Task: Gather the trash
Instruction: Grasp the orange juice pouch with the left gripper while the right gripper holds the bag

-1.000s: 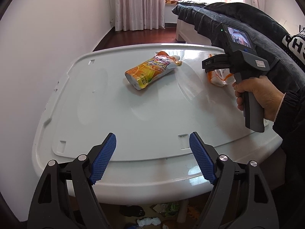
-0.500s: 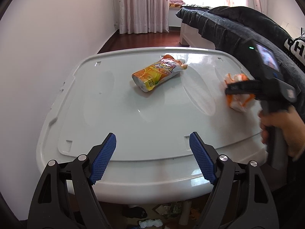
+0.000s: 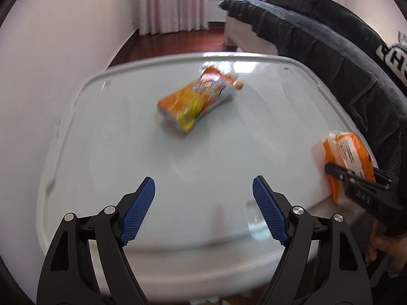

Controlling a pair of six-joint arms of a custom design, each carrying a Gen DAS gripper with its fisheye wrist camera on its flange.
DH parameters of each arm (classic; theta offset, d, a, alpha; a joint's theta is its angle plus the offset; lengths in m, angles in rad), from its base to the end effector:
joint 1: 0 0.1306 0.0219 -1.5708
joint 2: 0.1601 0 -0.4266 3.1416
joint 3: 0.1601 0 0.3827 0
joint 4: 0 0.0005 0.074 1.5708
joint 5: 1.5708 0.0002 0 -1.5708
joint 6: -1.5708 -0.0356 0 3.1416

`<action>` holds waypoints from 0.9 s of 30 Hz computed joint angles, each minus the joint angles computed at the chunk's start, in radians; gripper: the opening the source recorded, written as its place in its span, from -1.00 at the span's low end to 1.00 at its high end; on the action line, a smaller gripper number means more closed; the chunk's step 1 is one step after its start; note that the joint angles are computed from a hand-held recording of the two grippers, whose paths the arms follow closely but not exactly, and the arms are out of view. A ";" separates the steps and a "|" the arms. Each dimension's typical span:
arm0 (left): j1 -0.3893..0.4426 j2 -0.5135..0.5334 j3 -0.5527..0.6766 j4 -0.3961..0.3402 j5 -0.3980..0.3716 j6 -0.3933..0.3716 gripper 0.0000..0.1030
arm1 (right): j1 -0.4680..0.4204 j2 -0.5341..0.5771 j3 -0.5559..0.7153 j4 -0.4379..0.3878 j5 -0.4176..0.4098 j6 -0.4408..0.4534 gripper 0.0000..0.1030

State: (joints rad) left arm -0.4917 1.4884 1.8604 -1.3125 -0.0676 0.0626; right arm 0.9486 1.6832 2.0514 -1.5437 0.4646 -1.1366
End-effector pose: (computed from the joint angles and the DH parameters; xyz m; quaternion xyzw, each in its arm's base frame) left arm 0.4204 -0.2230 0.6064 0.1921 0.9307 -0.0539 0.3067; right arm 0.3248 0.4246 0.5815 0.1346 0.9457 0.0513 0.2913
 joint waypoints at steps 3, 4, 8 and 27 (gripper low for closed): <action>-0.001 0.089 0.110 -0.007 0.016 -0.167 0.50 | 0.004 -0.005 -0.004 0.015 -0.008 -0.004 -0.50; 0.002 0.118 0.146 -0.020 0.032 -0.219 0.50 | -0.001 -0.006 -0.006 0.021 -0.012 0.003 -0.50; 0.016 0.233 0.278 -0.059 0.031 -0.398 0.50 | -0.009 -0.020 -0.027 0.052 -0.031 0.011 -0.50; 0.084 0.484 0.543 -0.167 0.199 -0.505 0.59 | -0.021 -0.028 -0.045 0.083 -0.043 0.027 -0.48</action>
